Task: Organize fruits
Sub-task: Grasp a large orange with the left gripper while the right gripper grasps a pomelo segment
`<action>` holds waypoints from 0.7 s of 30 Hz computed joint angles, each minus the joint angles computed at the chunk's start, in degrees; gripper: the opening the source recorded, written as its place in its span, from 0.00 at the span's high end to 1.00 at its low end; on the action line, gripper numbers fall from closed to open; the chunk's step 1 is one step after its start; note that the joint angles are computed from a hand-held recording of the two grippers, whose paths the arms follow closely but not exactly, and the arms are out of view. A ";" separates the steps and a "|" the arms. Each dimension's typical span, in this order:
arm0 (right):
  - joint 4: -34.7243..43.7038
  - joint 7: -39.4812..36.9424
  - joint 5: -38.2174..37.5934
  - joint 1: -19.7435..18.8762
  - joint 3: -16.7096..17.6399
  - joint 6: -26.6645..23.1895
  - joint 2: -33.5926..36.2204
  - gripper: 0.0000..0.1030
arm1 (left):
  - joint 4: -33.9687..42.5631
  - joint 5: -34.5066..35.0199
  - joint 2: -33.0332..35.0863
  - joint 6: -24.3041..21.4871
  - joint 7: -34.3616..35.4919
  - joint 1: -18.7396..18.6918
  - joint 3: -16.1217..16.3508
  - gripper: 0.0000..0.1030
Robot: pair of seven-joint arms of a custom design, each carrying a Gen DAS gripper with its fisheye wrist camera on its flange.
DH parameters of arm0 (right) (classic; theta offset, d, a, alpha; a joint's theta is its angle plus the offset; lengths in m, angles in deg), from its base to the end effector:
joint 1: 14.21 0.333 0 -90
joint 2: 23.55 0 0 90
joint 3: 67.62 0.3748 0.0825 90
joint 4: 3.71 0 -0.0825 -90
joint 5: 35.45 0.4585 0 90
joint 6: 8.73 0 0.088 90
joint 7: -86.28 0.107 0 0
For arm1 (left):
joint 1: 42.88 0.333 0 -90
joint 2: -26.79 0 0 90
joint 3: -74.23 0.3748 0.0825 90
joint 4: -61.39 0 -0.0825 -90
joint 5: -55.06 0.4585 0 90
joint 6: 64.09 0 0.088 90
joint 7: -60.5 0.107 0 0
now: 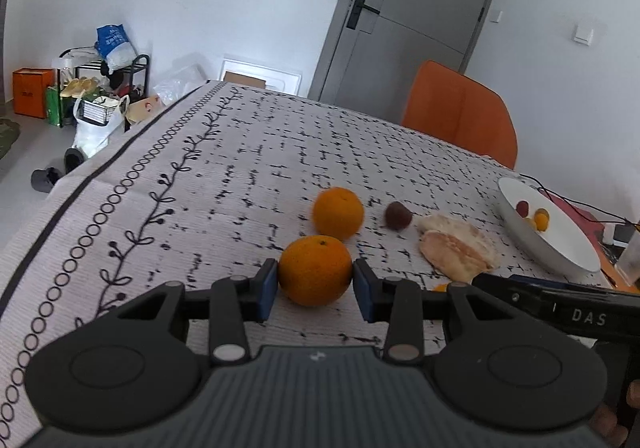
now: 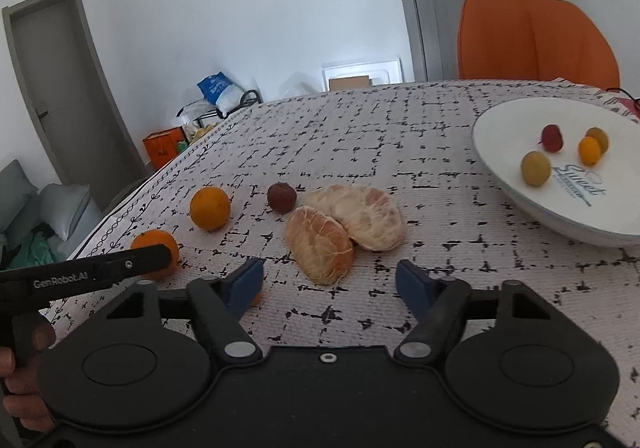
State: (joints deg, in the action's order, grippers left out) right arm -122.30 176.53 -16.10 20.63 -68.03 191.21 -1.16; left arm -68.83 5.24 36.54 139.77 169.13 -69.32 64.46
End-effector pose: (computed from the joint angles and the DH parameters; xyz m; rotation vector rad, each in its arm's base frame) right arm 0.6025 0.3656 0.3599 -1.6902 1.3581 -0.5001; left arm 0.5448 -0.2777 0.3928 -1.7574 1.6656 -1.1720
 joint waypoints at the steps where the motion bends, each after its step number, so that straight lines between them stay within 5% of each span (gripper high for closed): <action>1: 0.46 -0.12 -0.05 0.02 -0.04 -0.52 0.27 0.38 | -0.07 -0.12 -0.02 0.11 -0.02 0.02 0.07 0.62; 11: 4.17 -3.12 0.68 4.01 -3.71 -2.82 2.50 0.43 | -1.67 8.21 -0.03 0.35 -8.66 2.60 -0.59 0.62; 18: 6.93 -4.64 2.49 8.43 -8.60 -4.94 4.11 0.43 | -2.97 13.66 -0.32 0.67 -14.22 4.01 -0.83 0.62; 21: 7.64 -5.77 3.72 12.91 -13.23 -5.95 4.87 0.44 | -2.99 13.84 -0.36 0.61 -14.47 3.69 -0.47 0.62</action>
